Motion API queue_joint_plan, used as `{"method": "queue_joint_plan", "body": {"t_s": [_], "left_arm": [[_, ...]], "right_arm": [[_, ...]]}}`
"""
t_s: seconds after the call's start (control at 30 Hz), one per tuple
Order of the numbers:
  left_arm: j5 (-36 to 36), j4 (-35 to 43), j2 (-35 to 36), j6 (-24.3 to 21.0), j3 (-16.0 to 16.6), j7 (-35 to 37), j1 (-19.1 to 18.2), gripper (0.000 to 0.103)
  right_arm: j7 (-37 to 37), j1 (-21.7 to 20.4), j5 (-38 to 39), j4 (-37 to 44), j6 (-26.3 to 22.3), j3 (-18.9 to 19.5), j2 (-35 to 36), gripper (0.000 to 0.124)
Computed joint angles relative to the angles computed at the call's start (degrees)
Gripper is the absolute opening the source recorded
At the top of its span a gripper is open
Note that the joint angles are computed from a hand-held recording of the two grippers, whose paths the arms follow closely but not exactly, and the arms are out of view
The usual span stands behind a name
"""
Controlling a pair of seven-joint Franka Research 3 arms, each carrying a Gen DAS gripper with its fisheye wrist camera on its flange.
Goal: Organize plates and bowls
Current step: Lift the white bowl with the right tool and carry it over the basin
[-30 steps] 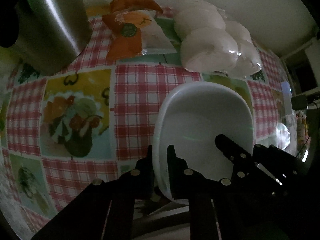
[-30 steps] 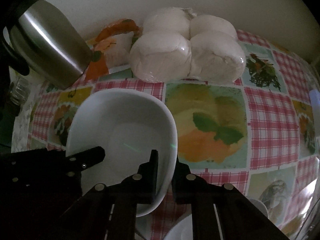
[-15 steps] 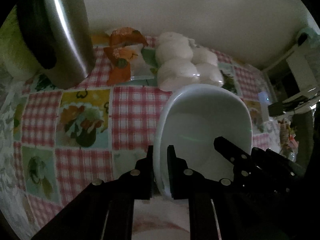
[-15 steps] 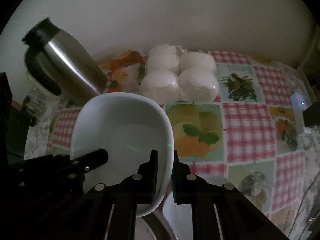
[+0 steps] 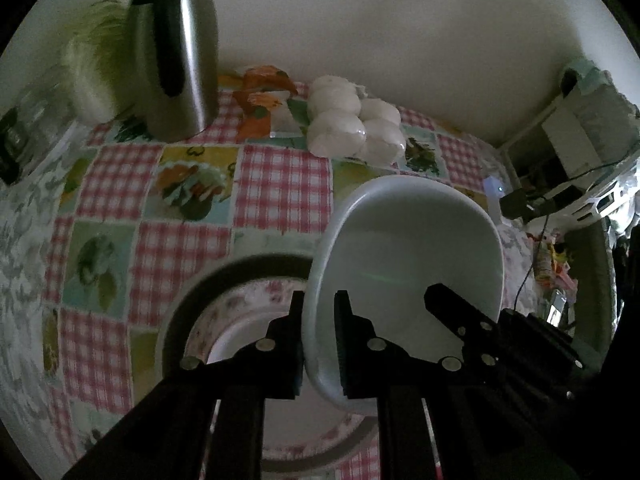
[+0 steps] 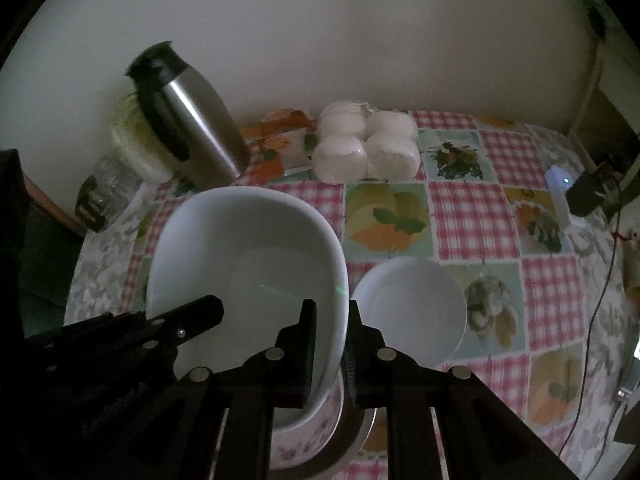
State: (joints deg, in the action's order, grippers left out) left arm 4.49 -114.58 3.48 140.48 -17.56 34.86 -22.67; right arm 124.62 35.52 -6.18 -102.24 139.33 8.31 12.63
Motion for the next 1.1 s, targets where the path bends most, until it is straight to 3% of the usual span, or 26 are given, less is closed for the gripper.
{"method": "queue_joint_plan", "body": {"t_s": [0.53, 1.1], "left_arm": [[3.8, -14.5, -11.0, 9.7, -1.5, -13.0, -2.0, 0.012], [4.7, -19.4, -15.1, 13.3, -0.7, -15.5, -1.6, 0.014]], "right_arm": [[4.9, -0.1, 1.2, -13.5, 8.5, 3.5, -9.8, 0.017], [8.0, 1.1, -1.9, -12.4, 9.0, 4.0, -8.1, 0.017]]}}
